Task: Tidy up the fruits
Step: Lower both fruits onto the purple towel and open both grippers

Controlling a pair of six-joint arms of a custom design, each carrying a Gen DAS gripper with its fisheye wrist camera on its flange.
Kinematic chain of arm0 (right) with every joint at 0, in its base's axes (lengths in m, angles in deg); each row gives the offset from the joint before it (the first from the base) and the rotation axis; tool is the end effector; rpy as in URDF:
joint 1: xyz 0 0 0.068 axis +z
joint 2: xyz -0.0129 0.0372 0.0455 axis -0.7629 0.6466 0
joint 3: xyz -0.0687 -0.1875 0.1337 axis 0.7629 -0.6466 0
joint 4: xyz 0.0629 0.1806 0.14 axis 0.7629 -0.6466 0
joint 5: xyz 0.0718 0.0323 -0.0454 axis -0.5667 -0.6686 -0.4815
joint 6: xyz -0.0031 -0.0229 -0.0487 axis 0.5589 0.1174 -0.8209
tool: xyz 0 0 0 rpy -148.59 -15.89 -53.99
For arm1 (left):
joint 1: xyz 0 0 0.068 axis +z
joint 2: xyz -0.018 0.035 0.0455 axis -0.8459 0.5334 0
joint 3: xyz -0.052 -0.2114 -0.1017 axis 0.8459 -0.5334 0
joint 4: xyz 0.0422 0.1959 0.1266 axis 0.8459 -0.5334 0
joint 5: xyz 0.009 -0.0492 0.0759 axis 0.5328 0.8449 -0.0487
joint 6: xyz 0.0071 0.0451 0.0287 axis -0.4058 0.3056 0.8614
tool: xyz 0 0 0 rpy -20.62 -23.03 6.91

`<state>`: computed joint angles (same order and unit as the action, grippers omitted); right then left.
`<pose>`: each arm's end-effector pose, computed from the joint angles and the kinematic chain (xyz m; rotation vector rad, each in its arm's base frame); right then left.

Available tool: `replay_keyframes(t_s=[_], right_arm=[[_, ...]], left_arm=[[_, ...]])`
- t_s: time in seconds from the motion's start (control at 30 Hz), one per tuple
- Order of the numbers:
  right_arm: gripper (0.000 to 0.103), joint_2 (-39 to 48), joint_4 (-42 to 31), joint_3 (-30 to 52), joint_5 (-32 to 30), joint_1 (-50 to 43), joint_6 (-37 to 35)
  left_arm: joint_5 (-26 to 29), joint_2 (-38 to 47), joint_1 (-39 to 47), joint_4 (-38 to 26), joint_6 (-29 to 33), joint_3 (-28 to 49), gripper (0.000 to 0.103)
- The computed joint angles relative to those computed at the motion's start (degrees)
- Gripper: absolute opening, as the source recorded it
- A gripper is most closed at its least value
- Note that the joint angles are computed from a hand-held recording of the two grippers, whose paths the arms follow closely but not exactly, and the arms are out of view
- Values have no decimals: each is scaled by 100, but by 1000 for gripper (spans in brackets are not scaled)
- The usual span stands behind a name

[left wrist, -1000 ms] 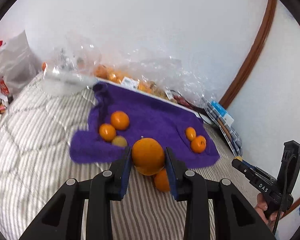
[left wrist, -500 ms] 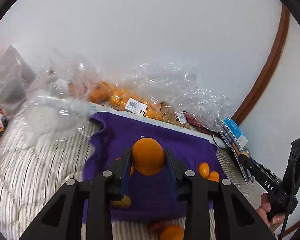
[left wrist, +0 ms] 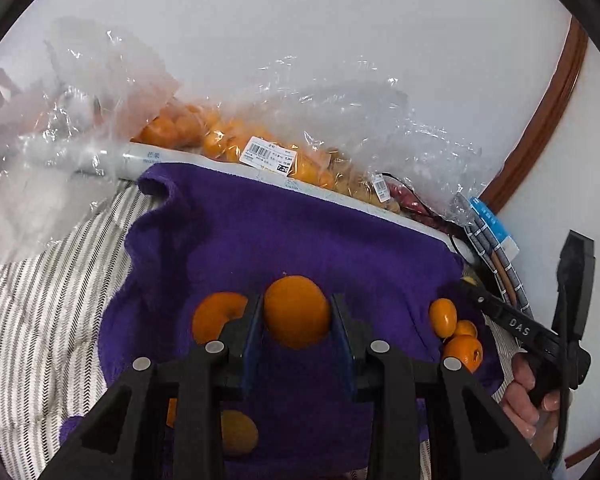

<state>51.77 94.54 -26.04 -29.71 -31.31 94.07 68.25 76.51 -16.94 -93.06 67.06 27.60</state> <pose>0.2462 0.0879 0.1221 -0.2954 2.3542 0.4125 0.1285 0.0822 0.1485 -0.3442 2.2760 -0.3861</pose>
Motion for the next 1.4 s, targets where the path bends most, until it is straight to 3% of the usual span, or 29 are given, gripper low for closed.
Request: replay_keyframes(t_s=[0.2, 0.43, 0.6, 0.93, 1.0, 1.27, 1.4], right_arm=[[26, 311, 108, 46, 68, 27, -8], [27, 45, 141, -217, -148, -121, 8], [45, -321, 280, -503, 22, -38, 124], [54, -966, 427, -881, 881, 251, 171], [54, -1188, 351, -940, 909, 231, 176], [55, -2704, -704, -1364, 1153, 267, 382], [55, -4129, -1892, -1648, 1721, 577, 558]], left_arm=[[-283, -414, -412, 8, 17, -249, 31], [-599, -389, -654, 72, -36, -315, 31], [-780, -483, -771, 78, -66, -366, 31], [-1029, -588, -957, 79, -81, -379, 31], [-940, -578, -901, 63, -36, -362, 35], [-650, -1177, -708, -356, 81, -309, 39], [-314, -1987, -332, -895, 274, -179, 39]])
